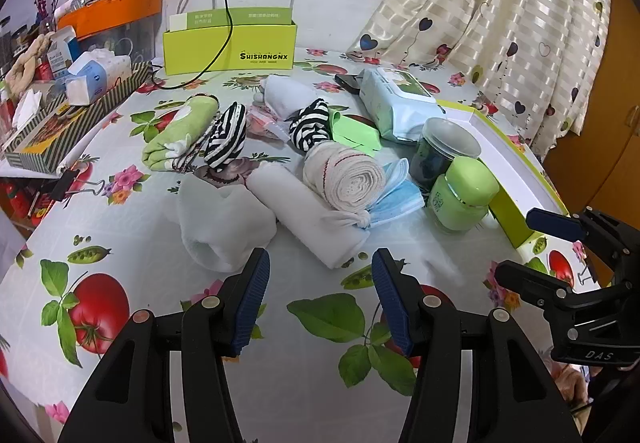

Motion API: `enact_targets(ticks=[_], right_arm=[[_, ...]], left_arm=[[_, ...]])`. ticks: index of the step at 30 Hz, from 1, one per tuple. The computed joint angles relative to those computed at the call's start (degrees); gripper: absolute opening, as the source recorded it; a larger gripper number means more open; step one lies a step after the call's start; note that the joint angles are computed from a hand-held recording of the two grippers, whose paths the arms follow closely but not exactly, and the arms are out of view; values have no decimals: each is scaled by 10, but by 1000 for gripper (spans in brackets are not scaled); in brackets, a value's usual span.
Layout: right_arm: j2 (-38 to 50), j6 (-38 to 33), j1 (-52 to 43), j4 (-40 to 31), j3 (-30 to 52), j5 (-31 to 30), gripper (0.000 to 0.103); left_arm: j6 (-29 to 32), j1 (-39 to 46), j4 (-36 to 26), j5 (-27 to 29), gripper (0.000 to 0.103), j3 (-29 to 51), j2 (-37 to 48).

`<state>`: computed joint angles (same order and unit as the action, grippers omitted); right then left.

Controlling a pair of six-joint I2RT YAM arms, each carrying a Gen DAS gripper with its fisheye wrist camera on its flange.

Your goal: Organize soft objects

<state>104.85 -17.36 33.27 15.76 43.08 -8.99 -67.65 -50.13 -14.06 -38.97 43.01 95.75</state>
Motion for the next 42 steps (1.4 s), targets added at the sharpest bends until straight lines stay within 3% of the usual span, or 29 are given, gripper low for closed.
enact_targets(ticks=[15, 33, 42], right_arm=[[6, 2, 9, -4, 8, -7, 72], [16, -5, 35, -21, 39, -16, 72], [28, -7, 59, -31, 69, -16, 72]], left_arm=[[-15, 0, -4, -5, 54, -17, -17], [-48, 34, 13, -24, 54, -93, -93], [-24, 79, 71, 1, 54, -127, -92]])
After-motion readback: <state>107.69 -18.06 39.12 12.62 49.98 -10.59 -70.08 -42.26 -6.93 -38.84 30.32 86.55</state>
